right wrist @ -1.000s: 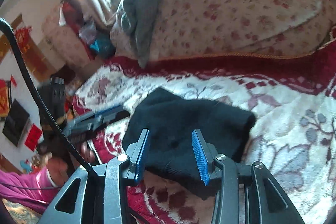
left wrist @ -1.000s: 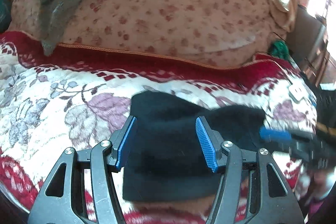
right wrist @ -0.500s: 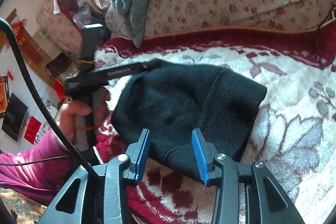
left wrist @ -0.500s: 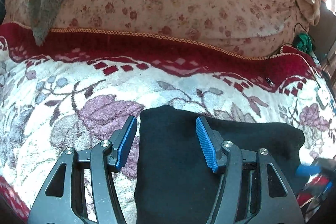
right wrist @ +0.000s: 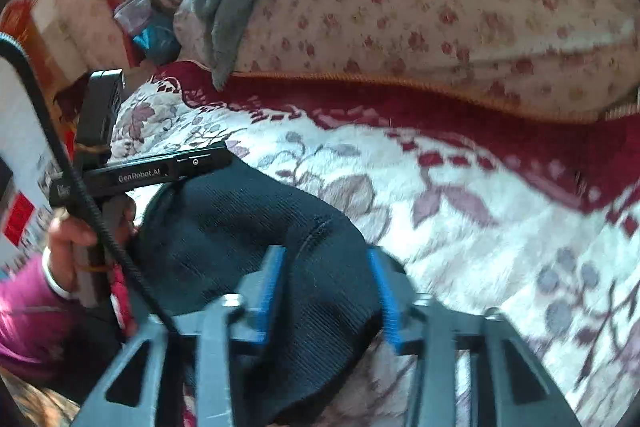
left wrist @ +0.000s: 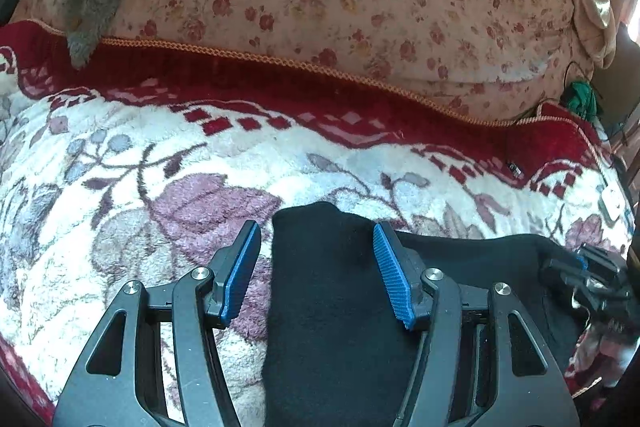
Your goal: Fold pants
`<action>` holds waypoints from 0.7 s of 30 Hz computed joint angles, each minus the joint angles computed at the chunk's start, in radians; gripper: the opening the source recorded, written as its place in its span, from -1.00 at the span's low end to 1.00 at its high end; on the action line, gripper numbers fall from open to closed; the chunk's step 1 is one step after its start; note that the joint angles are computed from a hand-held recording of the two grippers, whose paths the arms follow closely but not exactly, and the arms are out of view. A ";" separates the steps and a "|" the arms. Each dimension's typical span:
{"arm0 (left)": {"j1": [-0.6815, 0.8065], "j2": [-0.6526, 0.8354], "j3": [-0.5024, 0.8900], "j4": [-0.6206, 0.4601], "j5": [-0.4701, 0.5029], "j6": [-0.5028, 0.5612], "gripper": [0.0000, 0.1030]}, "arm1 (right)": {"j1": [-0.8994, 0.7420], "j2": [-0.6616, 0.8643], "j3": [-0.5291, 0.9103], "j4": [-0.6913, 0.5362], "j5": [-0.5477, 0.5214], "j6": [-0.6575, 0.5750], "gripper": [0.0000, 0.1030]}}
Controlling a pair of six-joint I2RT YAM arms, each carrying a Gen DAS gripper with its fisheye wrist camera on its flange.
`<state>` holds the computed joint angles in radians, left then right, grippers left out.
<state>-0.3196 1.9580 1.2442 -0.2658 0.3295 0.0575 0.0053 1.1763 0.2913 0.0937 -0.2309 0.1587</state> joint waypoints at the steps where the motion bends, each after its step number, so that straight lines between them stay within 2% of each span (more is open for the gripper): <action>1: 0.005 -0.014 -0.007 0.001 0.001 -0.003 0.12 | -0.019 -0.031 -0.002 -0.006 0.013 -0.001 -0.62; 3: 0.021 -0.052 -0.037 0.014 0.014 -0.018 0.12 | -0.027 -0.067 0.011 -0.036 0.092 -0.013 -0.75; 4: 0.034 -0.074 -0.055 0.018 0.032 -0.028 0.12 | -0.037 -0.061 0.014 -0.036 0.101 -0.014 -0.78; 6: 0.054 -0.112 -0.087 0.017 0.059 -0.034 0.12 | -0.083 -0.036 0.011 -0.020 0.047 -0.012 -0.78; 7: 0.062 -0.134 -0.108 0.021 0.069 -0.030 0.12 | -0.076 -0.041 0.008 -0.027 0.071 0.000 -0.78; 10: 0.077 -0.194 -0.165 0.026 0.084 -0.006 0.12 | -0.036 -0.195 -0.029 -0.094 0.097 0.034 -0.76; 12: 0.077 -0.220 -0.193 0.022 0.097 0.012 0.12 | 0.064 -0.344 -0.039 -0.191 0.139 0.079 -0.69; 14: 0.057 -0.236 -0.218 0.028 0.101 0.031 0.12 | 0.154 -0.403 -0.033 -0.233 0.150 0.103 -0.63; 18: -0.008 -0.203 -0.227 0.069 0.017 0.024 0.12 | 0.307 -0.337 -0.035 -0.197 0.156 0.153 -0.61; 20: -0.041 -0.169 -0.229 0.128 -0.067 -0.001 0.12 | 0.377 -0.227 -0.028 -0.162 0.240 0.161 -0.61; 21: -0.046 -0.154 -0.224 0.139 -0.077 0.000 0.12 | 0.388 -0.185 -0.027 -0.154 0.259 0.168 -0.61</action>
